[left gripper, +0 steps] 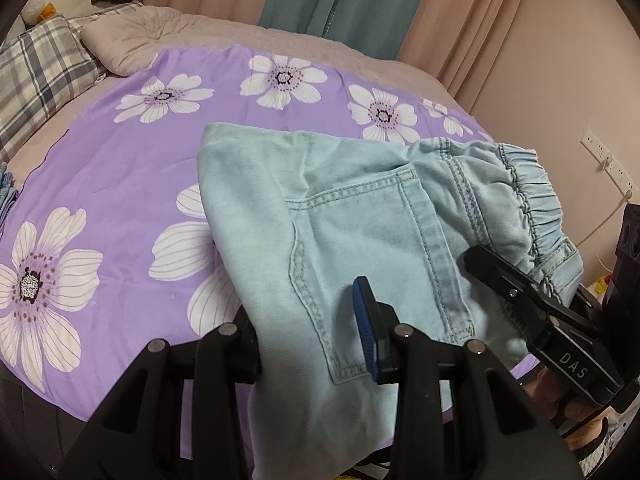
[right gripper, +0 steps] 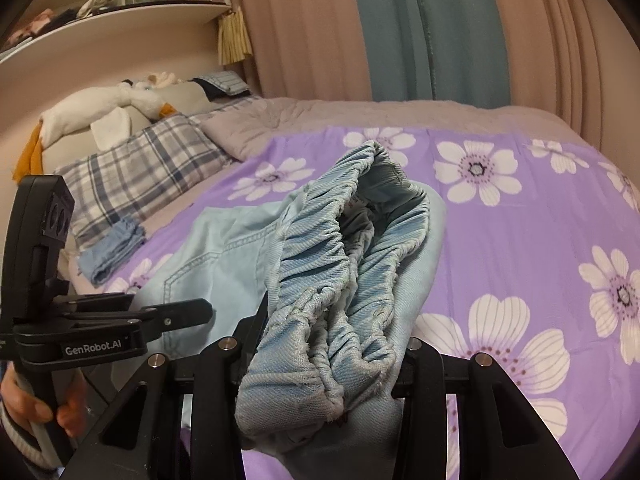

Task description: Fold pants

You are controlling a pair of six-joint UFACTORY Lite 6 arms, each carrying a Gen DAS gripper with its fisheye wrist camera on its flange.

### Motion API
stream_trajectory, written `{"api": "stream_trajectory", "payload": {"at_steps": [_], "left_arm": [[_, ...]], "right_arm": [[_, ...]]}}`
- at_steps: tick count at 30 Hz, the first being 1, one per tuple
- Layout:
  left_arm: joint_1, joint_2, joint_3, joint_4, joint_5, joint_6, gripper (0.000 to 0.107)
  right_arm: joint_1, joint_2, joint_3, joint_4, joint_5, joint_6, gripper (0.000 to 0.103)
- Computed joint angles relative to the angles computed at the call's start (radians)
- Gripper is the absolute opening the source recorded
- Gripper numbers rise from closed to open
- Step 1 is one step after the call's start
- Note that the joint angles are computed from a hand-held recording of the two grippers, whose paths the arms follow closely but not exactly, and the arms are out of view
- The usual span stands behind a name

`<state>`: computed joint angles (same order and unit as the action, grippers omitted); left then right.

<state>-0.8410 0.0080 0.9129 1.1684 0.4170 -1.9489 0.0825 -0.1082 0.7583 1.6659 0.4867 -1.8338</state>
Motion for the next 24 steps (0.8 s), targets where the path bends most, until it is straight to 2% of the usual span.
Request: {"api": "stream_trajectory", "payload": {"at_steps": [10,24], "left_arm": [[0.032,-0.015,0.009,0.040,0.000,0.008,0.035],[0.102,0.064,0.110,0.024,-0.026,0.119,0.036]], "right_arm": [[0.015,-0.008,0.016,0.046,-0.006,-0.046,0.042],[0.034,0.064,0.097,0.133,-0.030,-0.149,0.042]]}}
